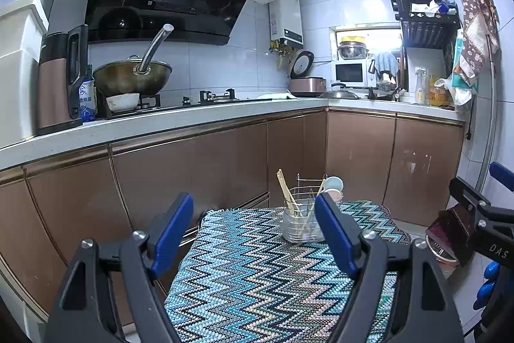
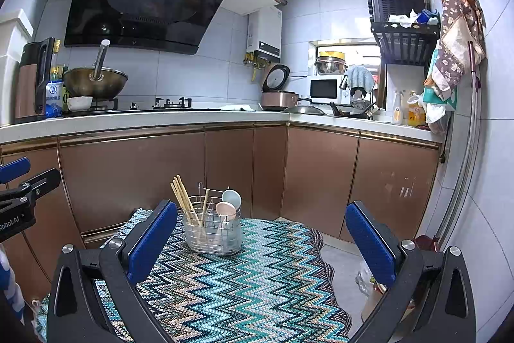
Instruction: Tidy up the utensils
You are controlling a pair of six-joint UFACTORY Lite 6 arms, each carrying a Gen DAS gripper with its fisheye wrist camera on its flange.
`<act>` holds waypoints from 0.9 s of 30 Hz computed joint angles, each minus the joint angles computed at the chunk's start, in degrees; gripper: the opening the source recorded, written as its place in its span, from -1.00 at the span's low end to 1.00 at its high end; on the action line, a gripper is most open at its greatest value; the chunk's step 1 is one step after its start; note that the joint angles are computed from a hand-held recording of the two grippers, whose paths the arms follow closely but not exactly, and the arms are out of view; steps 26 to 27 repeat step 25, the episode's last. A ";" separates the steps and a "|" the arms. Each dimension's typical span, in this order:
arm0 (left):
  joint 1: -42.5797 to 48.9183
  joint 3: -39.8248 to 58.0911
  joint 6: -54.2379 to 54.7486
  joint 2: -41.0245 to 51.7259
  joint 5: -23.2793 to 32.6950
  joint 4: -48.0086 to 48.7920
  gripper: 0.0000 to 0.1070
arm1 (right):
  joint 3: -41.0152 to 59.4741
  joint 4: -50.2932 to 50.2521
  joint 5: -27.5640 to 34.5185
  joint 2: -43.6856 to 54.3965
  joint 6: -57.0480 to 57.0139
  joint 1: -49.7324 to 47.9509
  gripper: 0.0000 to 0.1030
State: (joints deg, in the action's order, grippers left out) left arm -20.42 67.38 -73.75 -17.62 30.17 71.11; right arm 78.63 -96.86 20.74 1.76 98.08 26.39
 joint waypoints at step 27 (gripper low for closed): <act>-0.60 -1.81 -3.84 -0.83 2.13 3.28 0.44 | -0.43 1.26 -0.20 0.21 -1.31 -0.19 0.99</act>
